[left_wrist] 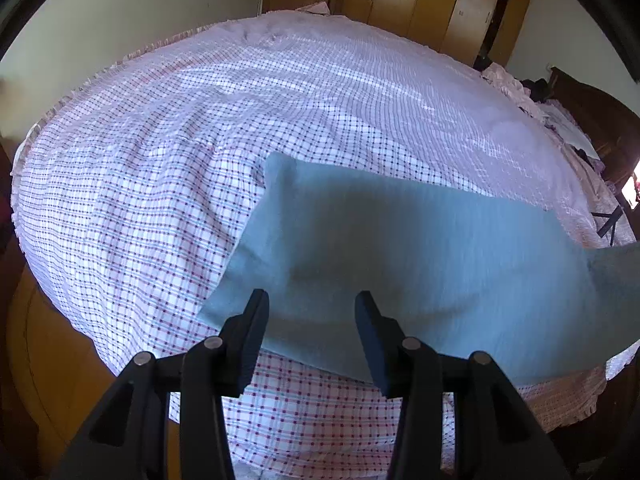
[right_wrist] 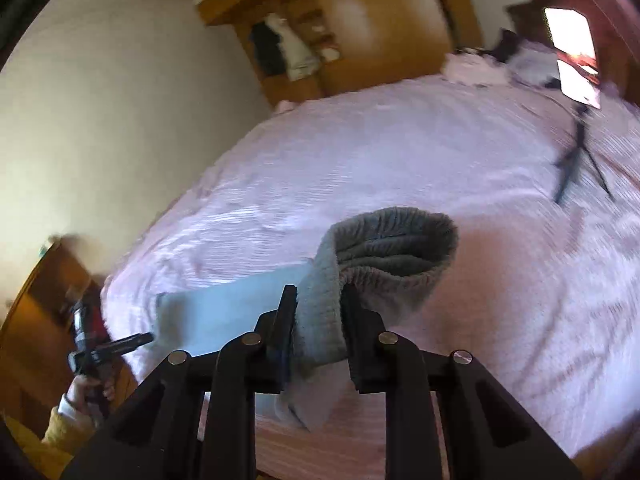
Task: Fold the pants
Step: 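Carry the cuff with the right gripper over toward the folded waistband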
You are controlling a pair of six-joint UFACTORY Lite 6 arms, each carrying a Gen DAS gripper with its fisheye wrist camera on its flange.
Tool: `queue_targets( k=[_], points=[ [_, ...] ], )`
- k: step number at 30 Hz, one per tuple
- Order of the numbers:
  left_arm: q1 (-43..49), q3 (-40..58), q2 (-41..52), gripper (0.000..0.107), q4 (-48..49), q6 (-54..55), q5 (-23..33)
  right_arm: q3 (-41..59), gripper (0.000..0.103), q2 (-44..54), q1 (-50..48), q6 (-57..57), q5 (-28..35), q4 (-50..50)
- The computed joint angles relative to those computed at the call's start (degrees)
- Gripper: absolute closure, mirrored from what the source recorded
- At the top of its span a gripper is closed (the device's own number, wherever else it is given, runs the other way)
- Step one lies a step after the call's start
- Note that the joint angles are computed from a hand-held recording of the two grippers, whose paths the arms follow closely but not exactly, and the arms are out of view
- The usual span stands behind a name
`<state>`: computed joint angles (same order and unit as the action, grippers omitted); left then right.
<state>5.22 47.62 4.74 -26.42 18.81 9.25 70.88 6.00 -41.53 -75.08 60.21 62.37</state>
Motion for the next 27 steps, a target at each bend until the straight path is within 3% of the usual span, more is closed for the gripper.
queue_targets(
  k=[10, 18, 27],
  points=[
    [3.5, -0.7, -1.5, 0.060, -11.2, 12.7, 0.7, -1.7, 0.089, -4.4, 20.0, 3.8, -2.2, 3.1],
    [8.2, -1.3, -0.9, 0.060, -24.2, 27.5, 2.2, -1.3, 0.089, -2.3, 37.4, 8.3, -11.0, 3.1],
    [14.8, -1.9, -1.3, 0.060, -34.9, 41.0, 5.7, 4.6, 0.089, 7.2, 53.4, 13.0, -20.1, 1.8]
  ],
)
